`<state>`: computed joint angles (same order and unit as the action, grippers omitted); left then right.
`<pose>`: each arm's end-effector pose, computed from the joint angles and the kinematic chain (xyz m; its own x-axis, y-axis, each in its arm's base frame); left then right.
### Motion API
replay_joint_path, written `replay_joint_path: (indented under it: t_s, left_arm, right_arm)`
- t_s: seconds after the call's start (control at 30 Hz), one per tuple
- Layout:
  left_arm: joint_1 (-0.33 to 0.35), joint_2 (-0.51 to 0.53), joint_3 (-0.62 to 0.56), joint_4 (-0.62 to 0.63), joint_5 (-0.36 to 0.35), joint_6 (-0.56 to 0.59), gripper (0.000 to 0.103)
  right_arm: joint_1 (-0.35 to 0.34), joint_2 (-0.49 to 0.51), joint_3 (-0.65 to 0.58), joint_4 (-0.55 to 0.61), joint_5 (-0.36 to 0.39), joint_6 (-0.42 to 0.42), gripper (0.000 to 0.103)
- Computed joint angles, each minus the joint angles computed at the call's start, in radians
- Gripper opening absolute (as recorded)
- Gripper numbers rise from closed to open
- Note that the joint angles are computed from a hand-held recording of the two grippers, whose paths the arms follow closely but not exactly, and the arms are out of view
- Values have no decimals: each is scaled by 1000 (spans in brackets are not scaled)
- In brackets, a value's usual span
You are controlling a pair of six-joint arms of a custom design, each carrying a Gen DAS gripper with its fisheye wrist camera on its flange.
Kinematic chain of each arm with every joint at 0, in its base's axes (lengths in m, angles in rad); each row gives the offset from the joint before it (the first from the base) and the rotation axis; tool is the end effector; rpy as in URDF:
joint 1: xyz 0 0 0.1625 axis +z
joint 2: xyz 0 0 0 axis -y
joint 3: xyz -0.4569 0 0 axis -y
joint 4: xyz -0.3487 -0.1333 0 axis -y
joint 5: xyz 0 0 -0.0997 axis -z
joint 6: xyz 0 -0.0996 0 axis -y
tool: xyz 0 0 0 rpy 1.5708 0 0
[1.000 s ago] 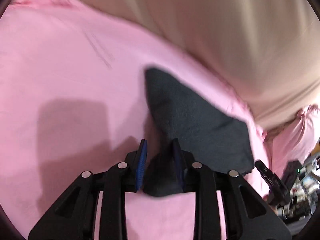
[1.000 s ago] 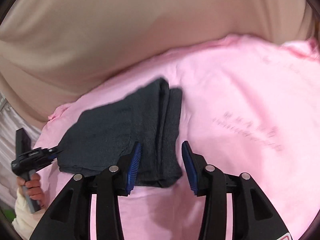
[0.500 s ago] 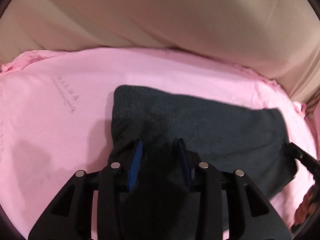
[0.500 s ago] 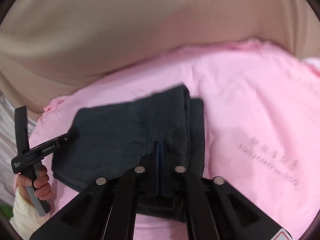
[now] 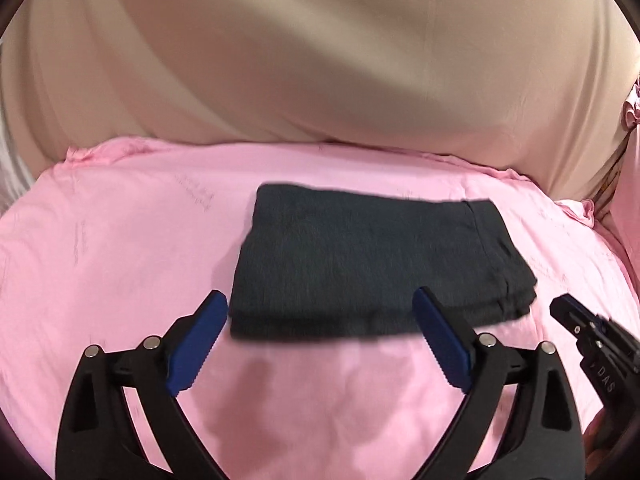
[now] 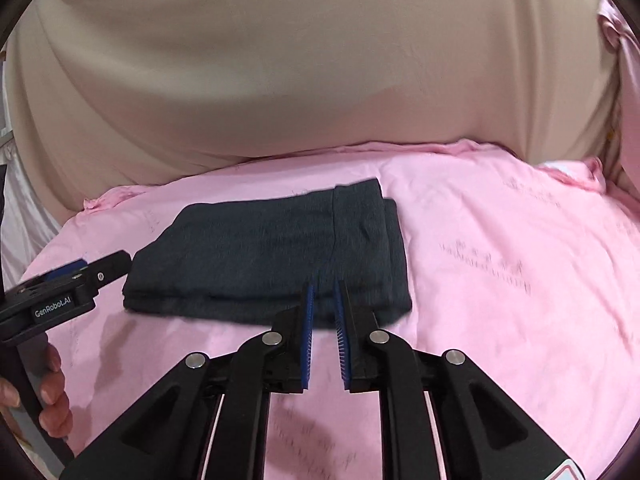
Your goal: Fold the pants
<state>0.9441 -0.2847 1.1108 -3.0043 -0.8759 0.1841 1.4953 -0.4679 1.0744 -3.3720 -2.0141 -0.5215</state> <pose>-0.3098 -0.7639 0.0285 -0.7342 0.2736 -0.6214 0.6266 0.6256 -0.4648 0.0289 -0.8191 0.2295 -0.7687 0.2216 0.6000 -0.4097 0.5497 -0.7280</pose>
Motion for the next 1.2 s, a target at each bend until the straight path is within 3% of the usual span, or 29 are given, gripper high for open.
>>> replay_joint_path:
  t_s: [0.13, 0.27, 0.33, 0.47, 0.63, 0.73, 0.9, 1.2]
  left_arm:
    - [-7, 17, 82, -159, 74, 81, 92]
    - [17, 0, 141, -128, 42, 47, 91]
    - [27, -8, 140, -119, 16, 22, 91]
    - [31, -12, 145, -110, 5, 3, 88]
    - [27, -6, 148, -131, 23, 19, 87]
    - [24, -2, 146, -135, 36, 22, 88]
    - [13, 10, 143, -153, 58, 59, 88]
    - [4, 21, 143, -181, 84, 91, 88]
  right_arm:
    - [3, -36, 141, -110, -45, -3, 13]
    - [0, -75, 238, -192, -41, 1, 15]
    - [1, -67, 243, -219, -60, -9, 20]
    - [8, -45, 191, -155, -127, 4, 20]
    - [9, -46, 206, -175, -145, 19, 24]
    - [13, -39, 204, -198, -153, -9, 25]
    - [22, -23, 197, -239, -167, -59, 36]
    - [25, -20, 197, -259, -170, -91, 41]
